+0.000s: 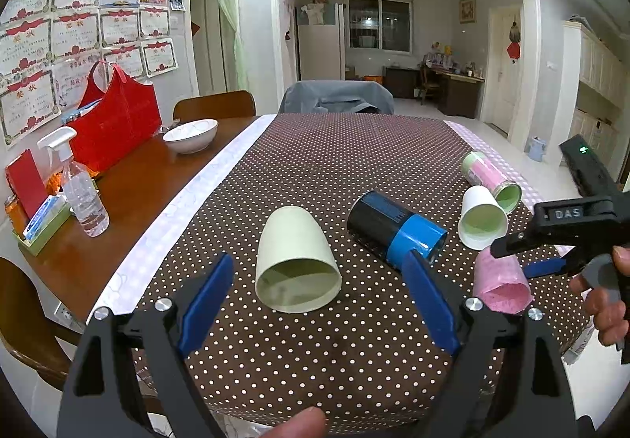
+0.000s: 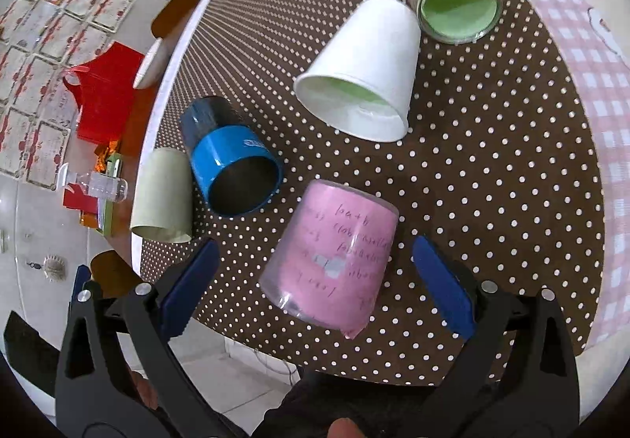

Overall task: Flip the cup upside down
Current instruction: 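Reach the right tool to the pink cup and grasp its body, then lift and turn the pink cup with the right tool, rim down onto table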

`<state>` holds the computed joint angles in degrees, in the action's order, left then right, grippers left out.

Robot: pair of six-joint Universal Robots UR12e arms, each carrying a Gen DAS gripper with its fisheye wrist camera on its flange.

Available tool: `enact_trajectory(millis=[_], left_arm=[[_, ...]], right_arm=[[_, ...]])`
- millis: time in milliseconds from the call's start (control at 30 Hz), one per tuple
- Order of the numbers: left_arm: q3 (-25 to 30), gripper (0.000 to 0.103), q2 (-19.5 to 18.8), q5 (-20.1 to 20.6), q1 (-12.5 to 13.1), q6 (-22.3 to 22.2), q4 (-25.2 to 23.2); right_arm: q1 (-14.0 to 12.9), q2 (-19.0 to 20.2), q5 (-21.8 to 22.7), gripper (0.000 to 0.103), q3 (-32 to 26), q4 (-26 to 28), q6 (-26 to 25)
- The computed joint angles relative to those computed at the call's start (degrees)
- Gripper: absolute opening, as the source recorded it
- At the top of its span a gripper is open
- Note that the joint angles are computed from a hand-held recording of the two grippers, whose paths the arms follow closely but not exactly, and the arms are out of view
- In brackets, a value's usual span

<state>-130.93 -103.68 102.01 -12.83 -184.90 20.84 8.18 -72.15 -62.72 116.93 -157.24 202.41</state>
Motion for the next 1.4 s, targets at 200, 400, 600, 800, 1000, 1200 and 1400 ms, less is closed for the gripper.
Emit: enact_trajectory(millis=[200, 400, 600, 800, 1000, 1200, 1400], left_arm=[[-0.26, 0.086, 0.05, -0.55, 0.26, -0.26, 0.11], [-0.35, 0.086, 0.28, -0.11, 0.3, -0.62, -0.15], [-0.27, 0.086, 0.61, 0.93, -0.16, -0.26, -0.32], [-0.06, 0.086, 1.13, 2.4, -0.98, 0.03, -0.63], [0.21, 0.086, 1.8, 4.24, -1.96, -0.19, -1.48], [0.59, 0.086, 2.04, 5.72, -2.95, -1.15, -2.13], [0.92, 0.086, 1.86, 6.41, -3.49, -2.56, -2.57]], right_arm=[[0.55, 1.65, 0.34, 0.082, -2.77, 6.0, -1.02], [1.08, 2.01, -0.92, 0.064, -3.53, 7.15, -4.07], [0.07, 1.46, 1.97, 0.063, -1.43, 3.27, -4.4], [-1.44, 0.34, 7.12, 0.063, 1.22, -4.23, -4.02], [-1.05, -0.94, 4.44, 0.063, 5.12, -19.33, -4.59], [1.14, 0.0, -3.59, 0.063, 8.43, -38.46, -7.16], [4.83, 3.29, -13.14, 0.063, 9.26, -52.06, -12.26]])
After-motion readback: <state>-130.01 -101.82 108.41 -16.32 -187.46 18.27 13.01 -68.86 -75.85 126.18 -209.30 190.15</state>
